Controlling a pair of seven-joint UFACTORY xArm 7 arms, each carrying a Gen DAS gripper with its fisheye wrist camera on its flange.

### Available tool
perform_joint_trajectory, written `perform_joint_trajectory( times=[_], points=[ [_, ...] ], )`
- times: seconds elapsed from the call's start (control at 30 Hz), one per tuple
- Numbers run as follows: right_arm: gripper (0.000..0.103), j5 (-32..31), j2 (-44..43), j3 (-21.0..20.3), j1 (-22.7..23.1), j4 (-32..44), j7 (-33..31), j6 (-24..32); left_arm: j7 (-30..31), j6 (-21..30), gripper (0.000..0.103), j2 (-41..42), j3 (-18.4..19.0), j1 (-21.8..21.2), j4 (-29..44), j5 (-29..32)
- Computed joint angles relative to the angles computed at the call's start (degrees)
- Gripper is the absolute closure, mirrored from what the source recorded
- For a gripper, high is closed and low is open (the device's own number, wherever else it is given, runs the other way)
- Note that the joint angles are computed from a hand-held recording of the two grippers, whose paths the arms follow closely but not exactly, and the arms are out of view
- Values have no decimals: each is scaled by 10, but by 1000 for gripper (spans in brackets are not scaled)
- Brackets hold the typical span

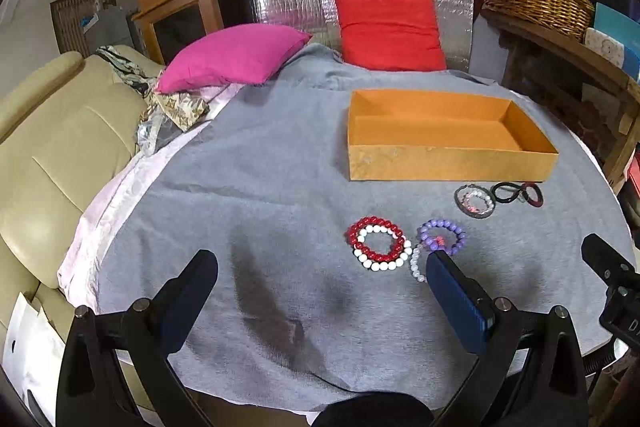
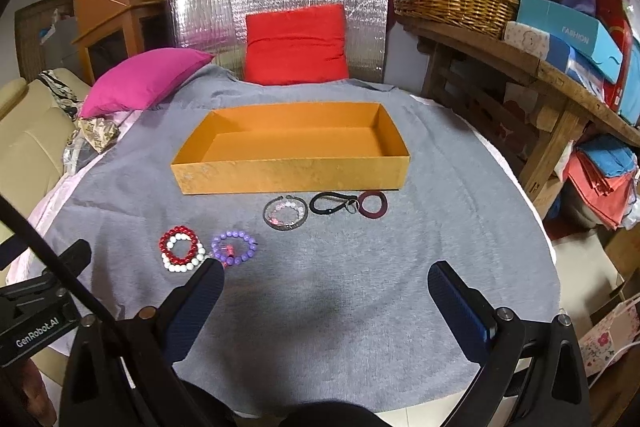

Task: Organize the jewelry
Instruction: 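Move the left tool to the red bead bracelet while the right tool reaches the dark red bangle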

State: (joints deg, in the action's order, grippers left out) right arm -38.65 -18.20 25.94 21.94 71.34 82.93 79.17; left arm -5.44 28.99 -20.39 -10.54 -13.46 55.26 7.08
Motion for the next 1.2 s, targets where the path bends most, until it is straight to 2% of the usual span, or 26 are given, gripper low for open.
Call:
perform_joint_trajectory(
  times=[0.3,0.5,0.57,0.7,0.83,1.0,1.1,1.2],
  points=[
    [0,52,-49,-46,-23,-96,-9,-107,6,22,0,65,7,-1,28,-3],
    [0,90,-87,-73,-62,-171,-17,-215,5,32,0,110,7,-6,47,13],
    [2,102,-89,-85,-75,-192,-25,-270,4,35,0,124,8,-8,54,18],
    [11,128,-49,-102,-99,-196,-61,-349,-2,45,0,153,12,-12,72,26],
    [21,163,24,-121,-108,-171,-97,-401,3,50,0,179,19,-15,90,23],
    [26,149,90,-130,-107,-132,-84,-423,20,53,0,206,28,-15,111,9],
    [26,132,75,-137,-106,-150,-73,-444,46,45,0,216,30,-14,118,-19],
    [26,129,38,-141,-112,-182,-74,-444,93,40,0,226,27,-16,126,-78]
  ],
)
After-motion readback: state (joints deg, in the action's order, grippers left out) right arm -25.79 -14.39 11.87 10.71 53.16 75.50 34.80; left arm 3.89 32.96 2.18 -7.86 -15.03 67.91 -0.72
